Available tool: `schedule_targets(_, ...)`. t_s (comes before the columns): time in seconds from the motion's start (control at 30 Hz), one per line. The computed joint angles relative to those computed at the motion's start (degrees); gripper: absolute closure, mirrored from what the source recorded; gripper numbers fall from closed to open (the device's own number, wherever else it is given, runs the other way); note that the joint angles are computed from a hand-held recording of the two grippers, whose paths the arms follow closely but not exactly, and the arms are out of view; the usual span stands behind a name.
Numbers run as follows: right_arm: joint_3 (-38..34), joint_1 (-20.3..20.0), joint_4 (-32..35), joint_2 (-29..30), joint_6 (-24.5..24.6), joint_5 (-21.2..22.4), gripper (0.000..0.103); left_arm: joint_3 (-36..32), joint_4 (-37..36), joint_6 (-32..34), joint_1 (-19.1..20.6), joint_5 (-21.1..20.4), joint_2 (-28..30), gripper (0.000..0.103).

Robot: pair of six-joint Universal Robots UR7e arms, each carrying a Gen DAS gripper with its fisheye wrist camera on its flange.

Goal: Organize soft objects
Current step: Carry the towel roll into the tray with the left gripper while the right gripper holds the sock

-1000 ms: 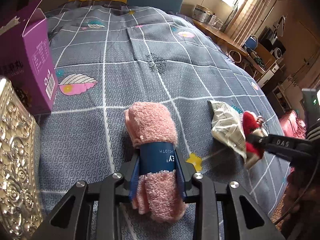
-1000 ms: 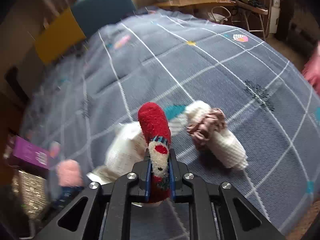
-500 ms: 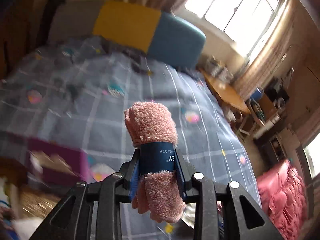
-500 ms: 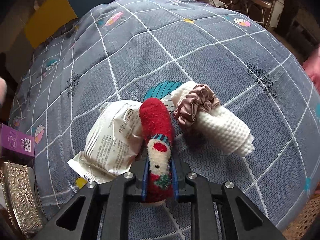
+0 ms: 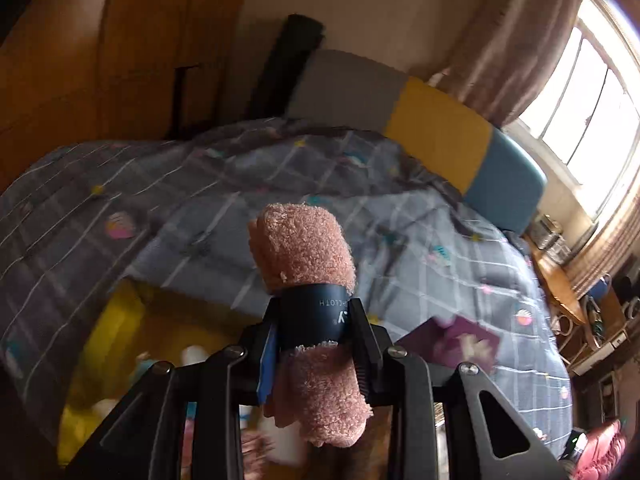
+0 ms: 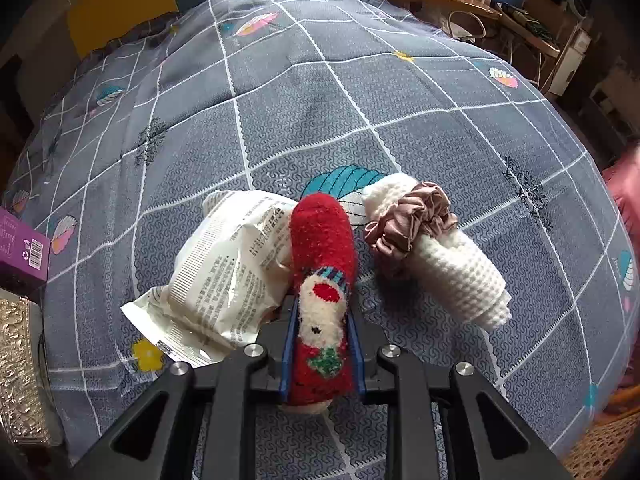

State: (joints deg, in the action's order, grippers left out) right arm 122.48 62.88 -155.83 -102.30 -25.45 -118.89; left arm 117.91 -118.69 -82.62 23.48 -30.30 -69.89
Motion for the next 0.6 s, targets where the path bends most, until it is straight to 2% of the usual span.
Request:
schedule_targets(0.13, 0.5, 0.82, -1.82, 0.68, -1.55, -1.83, 0.078, 6.62, 8.43, -9.44, -2.14, -2.19, -6.55, 0.072)
schedule_targets(0.43, 2.18, 2.22, -6.54, 1.5, -6.17, -4.54, 0.078, 14.82, 21.7, -24.64, -5.22, -7.6, -15.37, 0.072)
schedule_targets(0.53, 2.55, 2.47, -7.78, 1.74, -7.4, -5.2, 0.078, 17.08, 21.96, -25.96, -5.9, -9.98, -16.84, 0.07)
schedule_targets(0.6, 2.58, 2.7, -8.68, 2.22, -8.28, -5.75, 0.078, 18.61, 19.58, -24.15, -5.43, -11.32, -16.53, 0.066)
